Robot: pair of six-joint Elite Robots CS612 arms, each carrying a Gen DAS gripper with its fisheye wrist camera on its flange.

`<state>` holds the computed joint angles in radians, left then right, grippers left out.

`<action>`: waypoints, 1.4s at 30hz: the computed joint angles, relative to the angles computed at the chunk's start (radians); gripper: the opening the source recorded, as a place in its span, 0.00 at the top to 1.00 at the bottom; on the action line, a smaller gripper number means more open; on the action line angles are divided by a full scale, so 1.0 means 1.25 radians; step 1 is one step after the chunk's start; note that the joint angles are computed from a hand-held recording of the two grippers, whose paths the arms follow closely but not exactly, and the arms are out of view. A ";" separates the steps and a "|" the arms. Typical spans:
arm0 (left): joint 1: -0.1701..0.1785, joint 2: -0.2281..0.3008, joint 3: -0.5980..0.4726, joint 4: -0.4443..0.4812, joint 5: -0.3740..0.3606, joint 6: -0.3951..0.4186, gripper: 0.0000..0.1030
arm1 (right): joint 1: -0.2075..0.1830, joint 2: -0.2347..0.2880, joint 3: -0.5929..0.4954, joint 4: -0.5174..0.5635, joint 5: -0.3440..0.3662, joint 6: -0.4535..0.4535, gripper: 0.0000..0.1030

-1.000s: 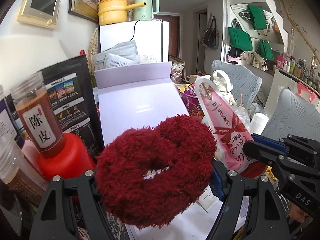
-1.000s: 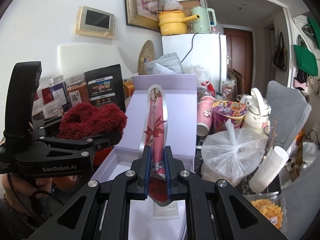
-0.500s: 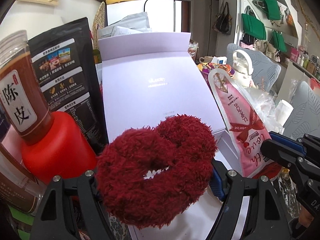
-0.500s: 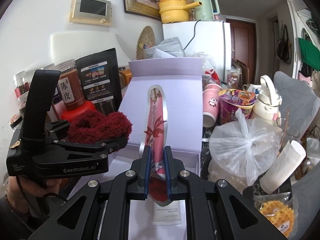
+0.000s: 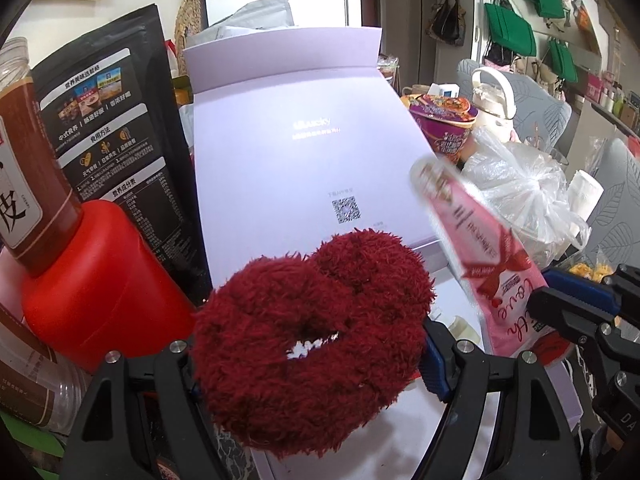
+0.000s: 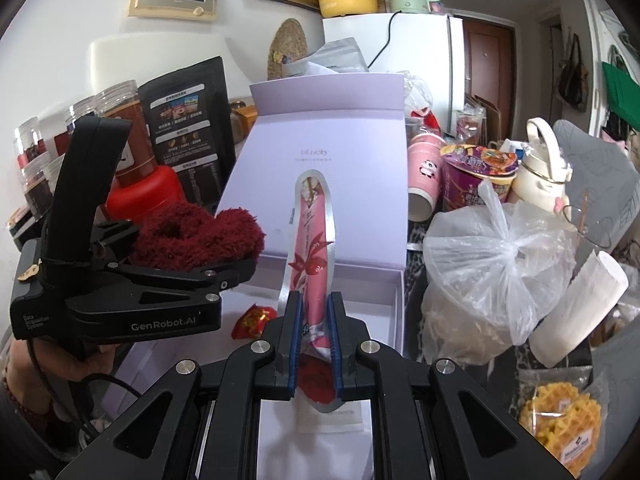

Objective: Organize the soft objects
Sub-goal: 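Open both grippers to release the heart plush and pink pouch in the box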

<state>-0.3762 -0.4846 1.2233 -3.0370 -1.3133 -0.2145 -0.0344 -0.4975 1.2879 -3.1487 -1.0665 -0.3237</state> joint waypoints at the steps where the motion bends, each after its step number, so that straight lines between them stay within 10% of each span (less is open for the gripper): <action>1: 0.000 -0.001 -0.001 0.007 0.005 -0.003 0.21 | 0.002 0.000 0.001 -0.005 -0.013 0.000 0.82; 6: 0.002 -0.007 0.007 0.010 0.011 -0.023 0.14 | 0.006 -0.006 0.008 -0.016 -0.065 0.000 0.56; 42: -0.032 -0.128 0.172 -0.185 0.110 0.005 0.00 | -0.005 -0.100 0.142 -0.153 -0.063 0.040 0.49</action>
<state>-0.4167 -0.6452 1.4379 -3.2678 -1.1761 -0.2086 -0.0404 -0.6226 1.4651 -3.3403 -1.1449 -0.2739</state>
